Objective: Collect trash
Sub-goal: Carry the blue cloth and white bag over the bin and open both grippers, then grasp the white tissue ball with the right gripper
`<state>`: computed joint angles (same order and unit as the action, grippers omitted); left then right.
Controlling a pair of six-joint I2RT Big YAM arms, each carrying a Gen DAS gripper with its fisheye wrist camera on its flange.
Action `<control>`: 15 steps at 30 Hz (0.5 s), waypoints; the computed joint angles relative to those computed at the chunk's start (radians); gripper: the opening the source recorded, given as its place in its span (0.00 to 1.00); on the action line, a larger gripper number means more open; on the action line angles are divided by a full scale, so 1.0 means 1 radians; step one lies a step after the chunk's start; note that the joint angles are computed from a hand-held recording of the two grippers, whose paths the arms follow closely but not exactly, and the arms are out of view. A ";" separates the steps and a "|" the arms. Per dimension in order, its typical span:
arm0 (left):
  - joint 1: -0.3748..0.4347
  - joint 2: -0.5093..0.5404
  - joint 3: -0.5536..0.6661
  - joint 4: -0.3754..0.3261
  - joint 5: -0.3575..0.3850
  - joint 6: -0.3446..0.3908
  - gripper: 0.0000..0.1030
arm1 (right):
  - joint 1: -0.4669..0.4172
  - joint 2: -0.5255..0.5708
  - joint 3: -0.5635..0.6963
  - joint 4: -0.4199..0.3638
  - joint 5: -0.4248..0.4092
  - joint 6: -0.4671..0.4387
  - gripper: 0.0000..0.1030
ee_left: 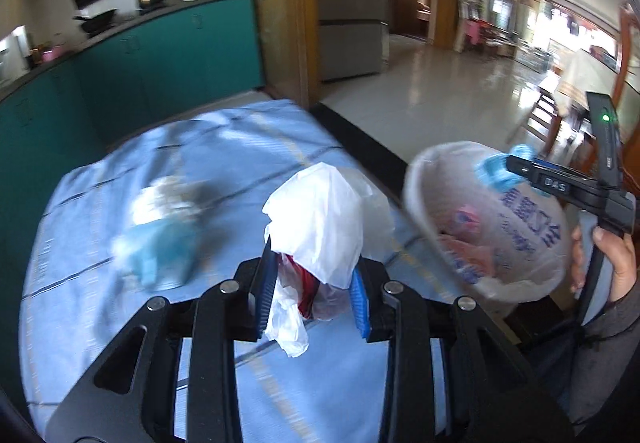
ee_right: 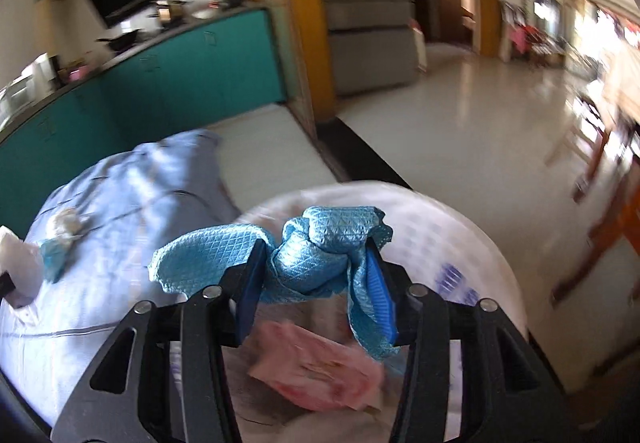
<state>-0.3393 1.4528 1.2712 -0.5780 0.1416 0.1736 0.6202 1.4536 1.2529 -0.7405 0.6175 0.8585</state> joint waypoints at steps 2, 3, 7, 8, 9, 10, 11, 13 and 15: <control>-0.046 0.040 0.031 -0.015 0.050 -0.005 0.32 | -0.006 -0.023 -0.024 -0.012 0.024 0.058 0.66; -0.065 0.058 0.047 -0.024 0.071 -0.006 0.32 | -0.007 -0.035 -0.036 -0.010 0.042 0.080 0.75; -0.145 0.132 0.108 -0.056 0.153 0.014 0.35 | -0.003 -0.078 -0.077 0.013 0.119 0.162 0.80; -0.165 0.149 0.121 -0.063 0.161 0.024 0.40 | 0.000 -0.083 -0.079 0.005 0.147 0.190 0.80; -0.179 0.157 0.125 -0.063 0.161 0.030 0.43 | -0.005 -0.091 -0.084 0.005 0.160 0.201 0.80; -0.194 0.164 0.127 -0.058 0.156 0.040 0.52 | -0.003 -0.103 -0.095 0.011 0.184 0.227 0.81; -0.203 0.163 0.122 -0.048 0.144 0.046 0.62 | -0.009 -0.120 -0.113 0.028 0.192 0.238 0.81; -0.211 0.141 0.091 -0.012 0.107 0.051 0.76 | -0.006 -0.134 -0.126 0.042 0.210 0.260 0.82; -0.204 0.115 0.062 0.022 0.085 0.054 0.84 | -0.009 -0.140 -0.133 0.049 0.215 0.267 0.85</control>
<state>-0.5436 1.5678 1.3334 -0.5563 0.2268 0.2277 0.6107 1.3134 1.1200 -0.6917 0.8327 1.1255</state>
